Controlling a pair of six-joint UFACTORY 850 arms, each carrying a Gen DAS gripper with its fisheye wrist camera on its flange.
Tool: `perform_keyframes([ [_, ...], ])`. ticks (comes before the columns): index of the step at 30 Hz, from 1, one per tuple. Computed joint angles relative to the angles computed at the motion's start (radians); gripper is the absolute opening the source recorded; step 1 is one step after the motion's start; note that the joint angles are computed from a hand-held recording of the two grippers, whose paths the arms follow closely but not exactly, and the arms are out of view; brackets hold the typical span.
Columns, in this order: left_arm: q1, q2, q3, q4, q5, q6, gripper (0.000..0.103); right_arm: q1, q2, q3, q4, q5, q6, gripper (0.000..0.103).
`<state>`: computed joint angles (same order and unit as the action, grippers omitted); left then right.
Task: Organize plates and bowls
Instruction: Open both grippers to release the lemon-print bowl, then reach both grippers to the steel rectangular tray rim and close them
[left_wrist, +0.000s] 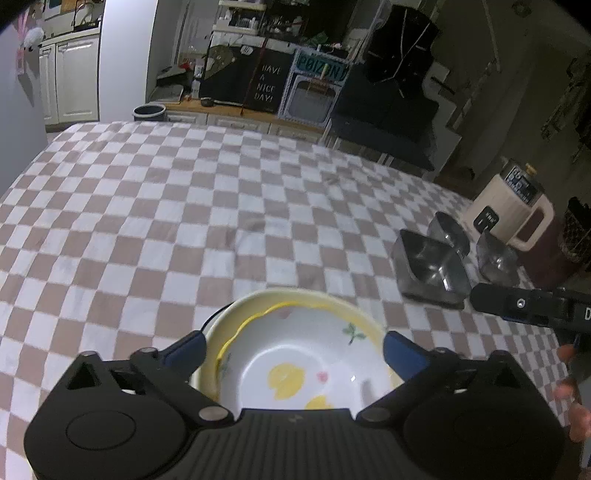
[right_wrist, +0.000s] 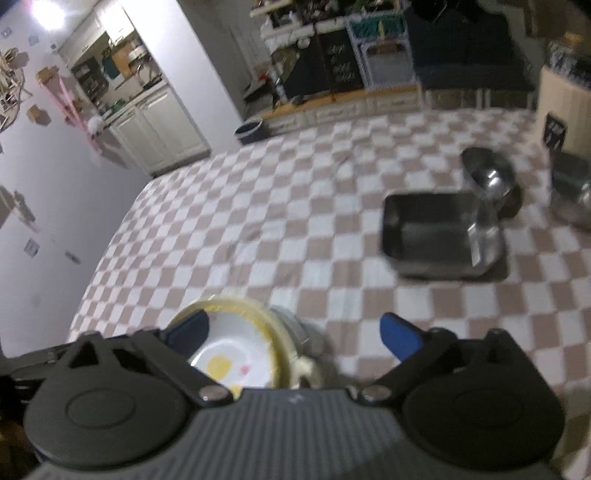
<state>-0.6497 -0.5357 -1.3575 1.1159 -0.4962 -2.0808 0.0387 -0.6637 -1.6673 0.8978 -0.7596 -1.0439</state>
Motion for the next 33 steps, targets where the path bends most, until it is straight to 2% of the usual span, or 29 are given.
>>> perform_keyframes([
  [3, 0.006, -0.023, -0.039, 0.005, 0.000, 0.015, 0.103, -0.018, -0.011, -0.023, 0.012, 0.029, -0.028, 0.103],
  [8, 0.018, -0.079, -0.130, 0.017, -0.014, 0.053, 0.103, -0.052, -0.066, -0.110, 0.032, 0.002, -0.015, 0.103],
  [11, 0.033, -0.126, -0.212, -0.059, -0.003, 0.172, 0.103, -0.067, -0.107, -0.177, 0.025, 0.008, 0.004, 0.103],
  [16, 0.052, -0.236, -0.377, -0.198, -0.019, 0.376, 0.103, -0.094, -0.205, -0.331, -0.041, 0.007, 0.152, 0.103],
  [21, 0.072, -0.331, -0.508, -0.267, 0.007, 0.477, 0.102, -0.112, -0.299, -0.463, -0.102, 0.009, 0.279, 0.101],
  [23, 0.080, -0.363, -0.555, -0.298, 0.016, 0.506, 0.099, -0.114, -0.342, -0.523, -0.145, -0.003, 0.323, 0.098],
  [26, 0.096, -0.412, -0.628, -0.377, 0.044, 0.574, 0.085, -0.114, -0.394, -0.596, -0.199, -0.022, 0.364, 0.088],
  [29, 0.108, -0.467, -0.713, -0.473, 0.050, 0.680, 0.073, -0.108, -0.454, -0.688, -0.246, -0.076, 0.414, 0.065],
  [30, 0.111, -0.485, -0.741, -0.503, 0.050, 0.713, 0.071, -0.096, -0.493, -0.749, -0.275, -0.096, 0.454, 0.051],
  [31, 0.114, -0.504, -0.771, -0.541, 0.049, 0.752, 0.069, -0.093, -0.512, -0.780, -0.290, -0.113, 0.468, 0.043],
  [33, 0.119, -0.545, -0.833, -0.607, 0.044, 0.828, 0.062, -0.084, -0.552, -0.843, -0.316, -0.147, 0.486, 0.041],
])
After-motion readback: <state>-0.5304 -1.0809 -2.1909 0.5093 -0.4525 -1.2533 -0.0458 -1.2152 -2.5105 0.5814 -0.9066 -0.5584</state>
